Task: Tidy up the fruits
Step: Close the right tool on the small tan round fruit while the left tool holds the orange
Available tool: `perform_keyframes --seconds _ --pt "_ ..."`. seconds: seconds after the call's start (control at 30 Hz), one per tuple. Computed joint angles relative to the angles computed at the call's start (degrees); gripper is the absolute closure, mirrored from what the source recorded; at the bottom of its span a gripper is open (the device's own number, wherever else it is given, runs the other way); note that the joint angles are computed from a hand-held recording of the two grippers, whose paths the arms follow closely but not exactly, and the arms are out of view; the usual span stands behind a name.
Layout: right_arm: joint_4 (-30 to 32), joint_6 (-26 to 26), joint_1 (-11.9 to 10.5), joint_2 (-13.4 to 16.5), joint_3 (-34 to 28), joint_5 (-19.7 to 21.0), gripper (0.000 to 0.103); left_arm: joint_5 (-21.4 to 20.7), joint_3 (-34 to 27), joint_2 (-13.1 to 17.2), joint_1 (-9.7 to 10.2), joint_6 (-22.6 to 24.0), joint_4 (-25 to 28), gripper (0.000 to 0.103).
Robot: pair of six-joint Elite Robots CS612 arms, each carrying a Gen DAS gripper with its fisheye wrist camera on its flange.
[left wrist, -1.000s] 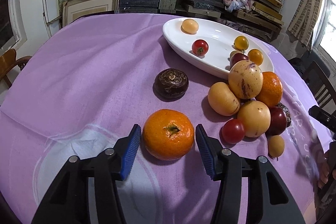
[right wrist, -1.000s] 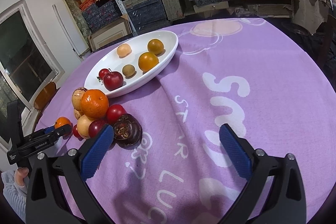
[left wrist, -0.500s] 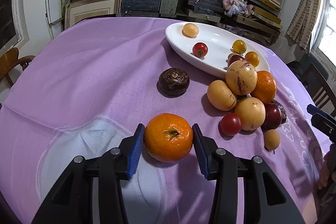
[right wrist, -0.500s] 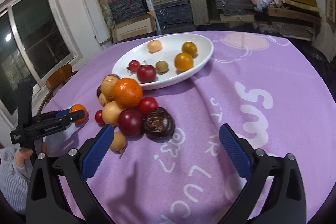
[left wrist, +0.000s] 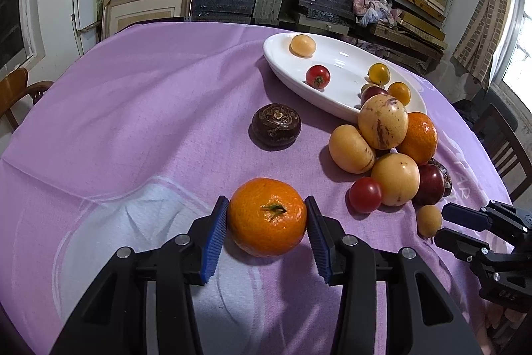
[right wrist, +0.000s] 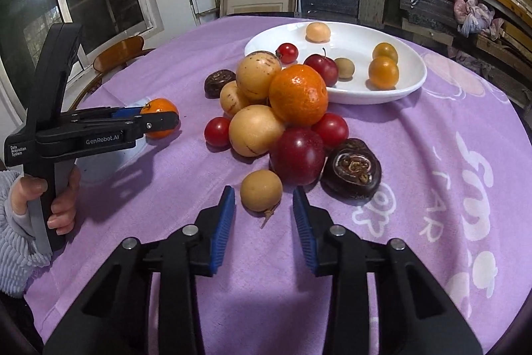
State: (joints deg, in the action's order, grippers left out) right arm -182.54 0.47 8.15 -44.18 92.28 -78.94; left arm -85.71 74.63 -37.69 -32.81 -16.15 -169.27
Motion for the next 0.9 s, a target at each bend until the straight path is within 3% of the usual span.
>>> perform_keyframes --seconds 0.43,0.63,0.77,0.9 --pt "5.0 1.6 0.4 0.9 -2.6 0.2 0.071 -0.7 -0.8 0.4 0.07 0.1 2.0 0.056" --pt "4.4 1.8 0.3 1.0 -2.6 0.3 0.075 0.0 -1.0 0.3 -0.14 0.5 2.4 0.056" --pt "4.1 1.7 0.2 0.8 -2.2 0.9 0.075 -0.4 -0.6 0.3 -0.17 0.4 1.0 0.056" --pt "4.0 1.4 0.1 0.6 -1.8 1.1 0.075 3.3 0.8 -0.2 -1.22 2.9 -2.6 0.057"
